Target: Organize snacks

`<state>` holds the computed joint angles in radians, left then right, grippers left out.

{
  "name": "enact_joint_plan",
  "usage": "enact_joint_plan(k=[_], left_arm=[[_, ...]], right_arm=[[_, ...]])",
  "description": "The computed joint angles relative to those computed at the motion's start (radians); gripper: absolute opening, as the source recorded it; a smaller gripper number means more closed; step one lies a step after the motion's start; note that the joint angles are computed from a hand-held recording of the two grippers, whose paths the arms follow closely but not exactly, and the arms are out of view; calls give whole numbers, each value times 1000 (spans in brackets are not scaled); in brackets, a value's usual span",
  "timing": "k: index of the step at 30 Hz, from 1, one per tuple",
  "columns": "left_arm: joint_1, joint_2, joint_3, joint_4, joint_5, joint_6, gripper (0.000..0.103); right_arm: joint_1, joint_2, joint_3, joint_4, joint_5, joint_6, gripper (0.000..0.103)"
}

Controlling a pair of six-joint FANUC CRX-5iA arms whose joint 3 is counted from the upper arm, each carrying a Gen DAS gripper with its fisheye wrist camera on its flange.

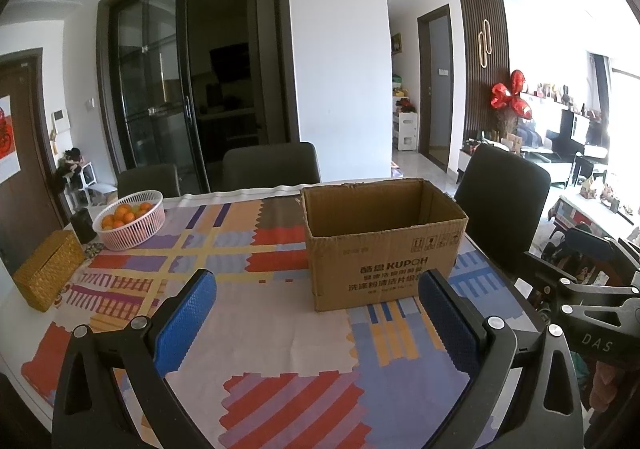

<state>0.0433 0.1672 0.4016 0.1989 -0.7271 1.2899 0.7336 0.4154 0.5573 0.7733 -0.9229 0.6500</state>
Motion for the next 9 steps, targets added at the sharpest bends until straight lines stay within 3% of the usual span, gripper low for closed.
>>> enact_joint_plan(k=[9], left_arm=[[-1,0,-7,-1,1,1,103]], right_arm=[[0,1,0,-3,-2,0,88]])
